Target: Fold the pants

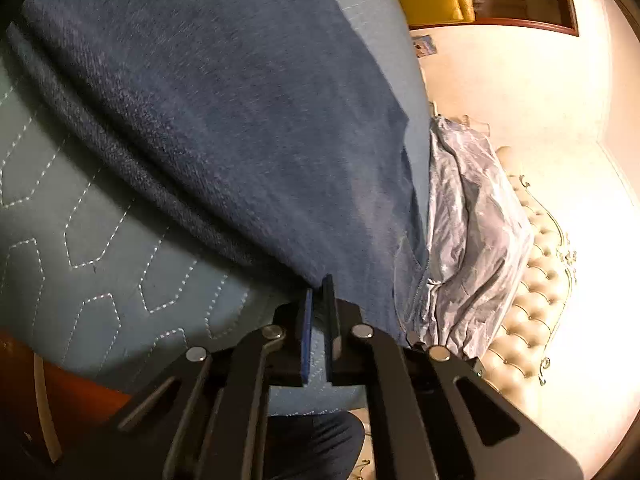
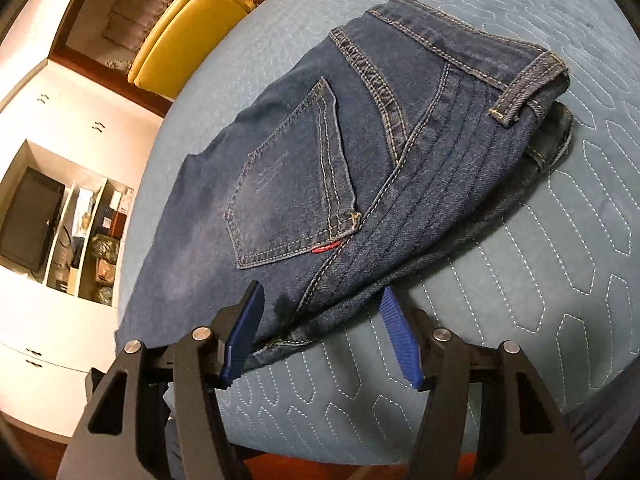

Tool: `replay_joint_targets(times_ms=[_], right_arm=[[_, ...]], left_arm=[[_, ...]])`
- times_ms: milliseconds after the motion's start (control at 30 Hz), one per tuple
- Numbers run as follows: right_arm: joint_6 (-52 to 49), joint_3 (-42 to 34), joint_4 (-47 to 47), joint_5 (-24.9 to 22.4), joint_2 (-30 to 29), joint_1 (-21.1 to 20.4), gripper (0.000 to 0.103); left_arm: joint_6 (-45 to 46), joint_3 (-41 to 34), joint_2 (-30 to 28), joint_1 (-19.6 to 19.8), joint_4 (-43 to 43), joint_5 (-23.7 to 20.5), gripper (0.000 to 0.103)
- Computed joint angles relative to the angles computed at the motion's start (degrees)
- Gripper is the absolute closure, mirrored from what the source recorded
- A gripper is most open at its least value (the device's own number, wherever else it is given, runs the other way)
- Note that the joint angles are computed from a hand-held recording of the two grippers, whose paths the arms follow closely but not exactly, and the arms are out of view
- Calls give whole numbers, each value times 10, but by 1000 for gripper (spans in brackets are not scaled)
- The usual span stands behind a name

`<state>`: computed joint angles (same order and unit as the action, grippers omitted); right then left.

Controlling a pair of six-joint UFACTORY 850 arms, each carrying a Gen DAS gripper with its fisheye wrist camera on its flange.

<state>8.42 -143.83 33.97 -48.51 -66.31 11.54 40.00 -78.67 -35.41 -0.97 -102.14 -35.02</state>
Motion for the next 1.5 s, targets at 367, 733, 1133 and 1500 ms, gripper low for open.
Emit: replay_joint_targets(times_ms=[367,733,1133,1500], right_arm=[[-3,56,-35,33,40,-4,97],[-23,102,-31,56,75,-2,98],[-22,146,38,33,97,-18,86],[3,9,70,-58,6,4,56]], left_arm=[[-2,22,19,6,-31,-38,83],[-63,17,-4,6,-22,-50,78],[-32,6,-12,5,-46,-46,103],[-30,22,7,9,-62,-60,71]])
